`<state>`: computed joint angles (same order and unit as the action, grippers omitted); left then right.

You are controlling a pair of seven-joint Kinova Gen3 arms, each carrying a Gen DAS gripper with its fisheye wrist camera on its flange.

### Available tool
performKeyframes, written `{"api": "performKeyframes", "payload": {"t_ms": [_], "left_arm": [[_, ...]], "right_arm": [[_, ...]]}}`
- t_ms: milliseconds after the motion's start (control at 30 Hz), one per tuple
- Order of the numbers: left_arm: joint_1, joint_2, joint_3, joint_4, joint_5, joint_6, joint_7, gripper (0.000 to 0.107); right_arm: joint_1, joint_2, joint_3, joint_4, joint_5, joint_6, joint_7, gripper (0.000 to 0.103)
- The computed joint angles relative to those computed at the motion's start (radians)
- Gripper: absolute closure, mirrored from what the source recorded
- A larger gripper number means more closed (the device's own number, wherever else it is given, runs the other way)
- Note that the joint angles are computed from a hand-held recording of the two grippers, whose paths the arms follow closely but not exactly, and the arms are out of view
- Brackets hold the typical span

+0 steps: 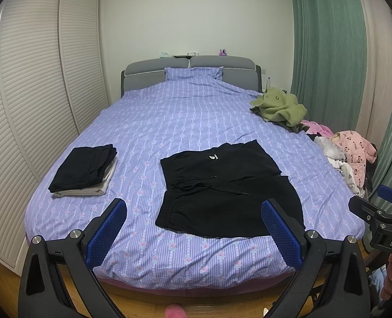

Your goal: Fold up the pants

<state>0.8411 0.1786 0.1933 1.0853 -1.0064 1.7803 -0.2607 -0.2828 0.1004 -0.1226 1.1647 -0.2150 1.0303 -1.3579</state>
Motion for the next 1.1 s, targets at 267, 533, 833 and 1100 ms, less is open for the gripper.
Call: {"api": "performKeyframes", "payload": {"t_ms": [267, 533, 833, 1100], "left_arm": [[-0.015, 0.007, -0.009, -0.004, 0.023, -0.009, -0.007, 0.004], [-0.068, -0.005, -0.022, 0.036, 0.113, -0.037, 0.018, 0.004], [-0.237, -0.055, -0.031, 0.210, 0.294, -0.172, 0.059, 0.004], [-0.453, -0.065, -0.081, 0.357, 0.486, -0.420, -0.057, 0.004]], "right_arm": [[0.001, 0.009, 0.000, -0.001, -0.001, 0.005, 0.003, 0.000], [-0.011, 0.051, 0.001, -0.011, 0.027, 0.030, -0.028, 0.000], [-0.039, 0.192, 0.009, -0.063, 0.067, 0.136, -0.141, 0.000], [-0.115, 0.392, 0.029, -0.206, 0.124, 0.222, -0.304, 0.000]]}}
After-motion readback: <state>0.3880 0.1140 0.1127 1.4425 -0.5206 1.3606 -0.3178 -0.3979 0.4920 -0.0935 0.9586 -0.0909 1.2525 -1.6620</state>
